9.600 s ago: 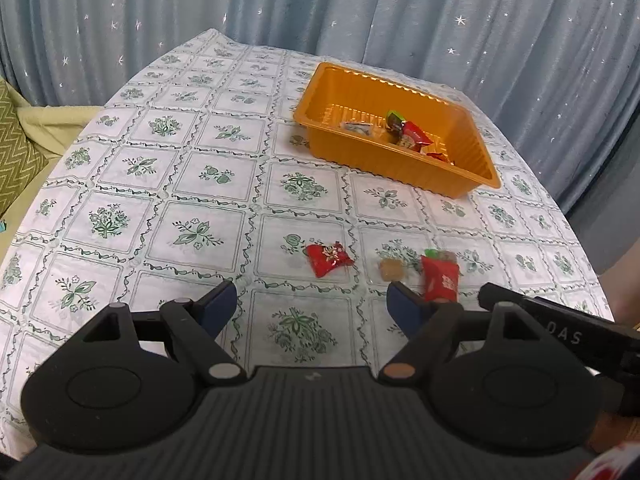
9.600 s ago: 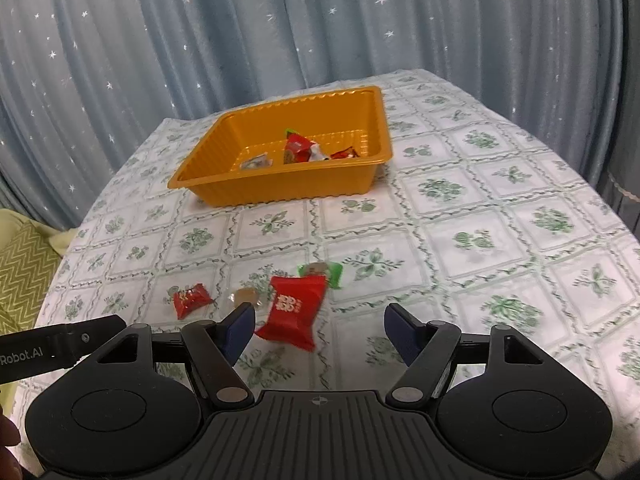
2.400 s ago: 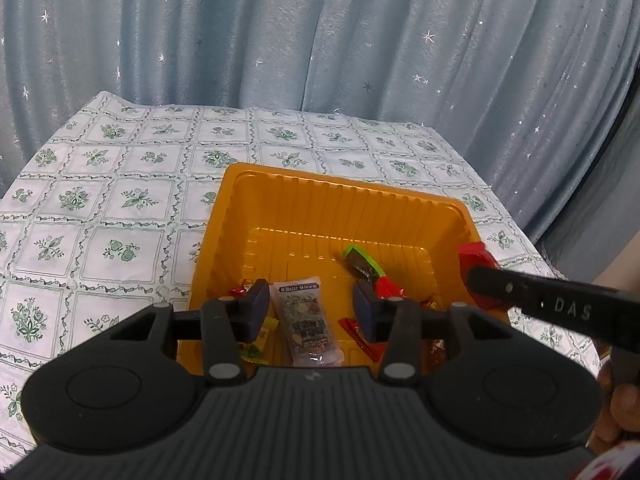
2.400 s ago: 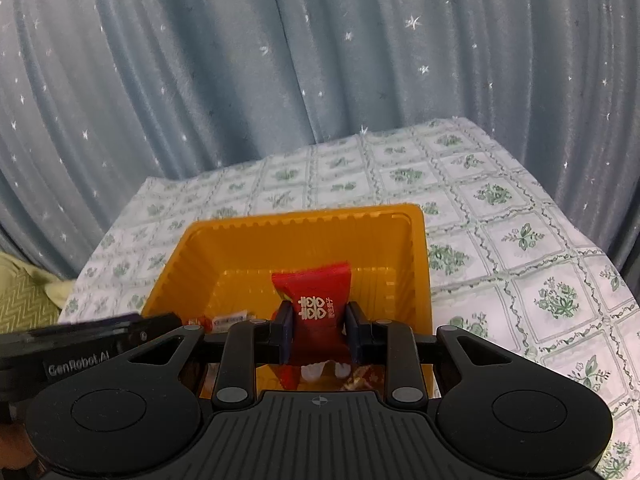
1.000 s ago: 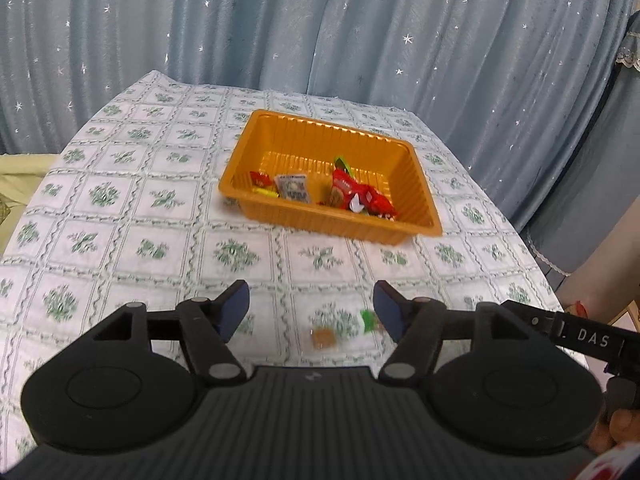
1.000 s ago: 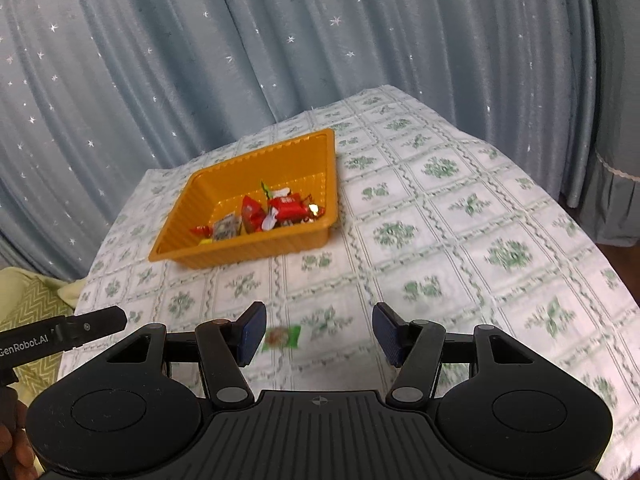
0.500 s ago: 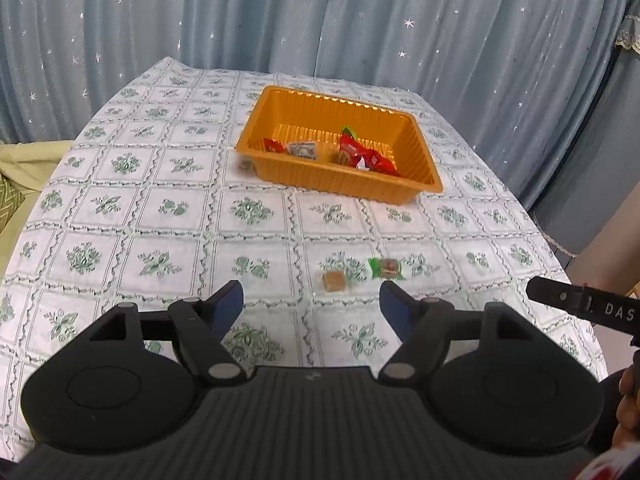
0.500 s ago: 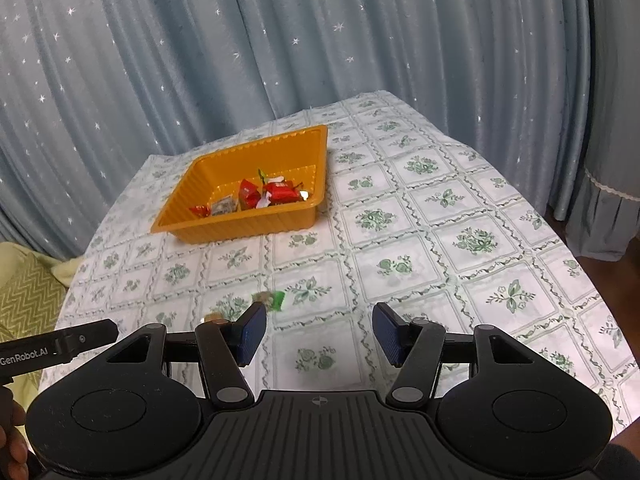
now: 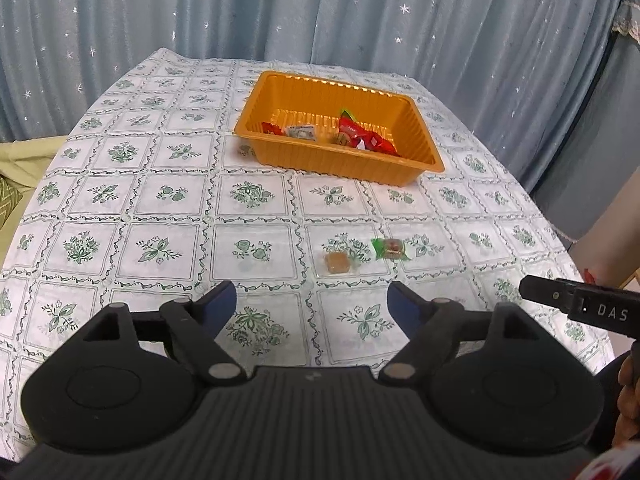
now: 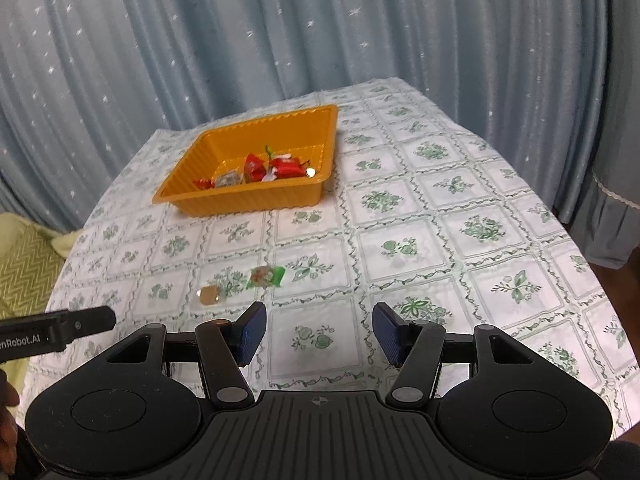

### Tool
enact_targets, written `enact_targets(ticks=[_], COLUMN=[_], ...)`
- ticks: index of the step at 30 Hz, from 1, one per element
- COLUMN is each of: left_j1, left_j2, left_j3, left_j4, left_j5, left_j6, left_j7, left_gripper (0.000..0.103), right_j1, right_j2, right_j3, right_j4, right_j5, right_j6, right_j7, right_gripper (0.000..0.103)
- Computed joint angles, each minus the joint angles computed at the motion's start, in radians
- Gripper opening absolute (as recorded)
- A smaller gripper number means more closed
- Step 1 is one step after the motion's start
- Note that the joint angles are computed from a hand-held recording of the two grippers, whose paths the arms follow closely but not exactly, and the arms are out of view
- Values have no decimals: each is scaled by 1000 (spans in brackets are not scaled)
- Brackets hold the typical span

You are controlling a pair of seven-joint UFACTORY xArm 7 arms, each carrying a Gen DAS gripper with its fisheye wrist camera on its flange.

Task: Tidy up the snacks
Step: 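Move both tools back toward the brown and green candies on the cloth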

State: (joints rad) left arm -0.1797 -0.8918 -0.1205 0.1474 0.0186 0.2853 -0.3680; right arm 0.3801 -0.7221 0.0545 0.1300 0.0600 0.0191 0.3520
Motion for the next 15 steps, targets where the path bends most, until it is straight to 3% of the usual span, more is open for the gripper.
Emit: enact_targets(ticks=[8, 15], left_j1=[-5, -28], left_j2=[82, 233], left_j3=[54, 114], left_j4=[10, 54], left_j5=[11, -5], left_j6=[-49, -145], left_j7=[102, 232], left_gripper=[81, 81], right_j1=[103, 342], right_j2=[161, 337], right_j3=[-129, -410], right_j4=[35, 118], right_j5=[-27, -102], right_j6=[-105, -200], right_j7=[-139, -309], right_gripper=[59, 59])
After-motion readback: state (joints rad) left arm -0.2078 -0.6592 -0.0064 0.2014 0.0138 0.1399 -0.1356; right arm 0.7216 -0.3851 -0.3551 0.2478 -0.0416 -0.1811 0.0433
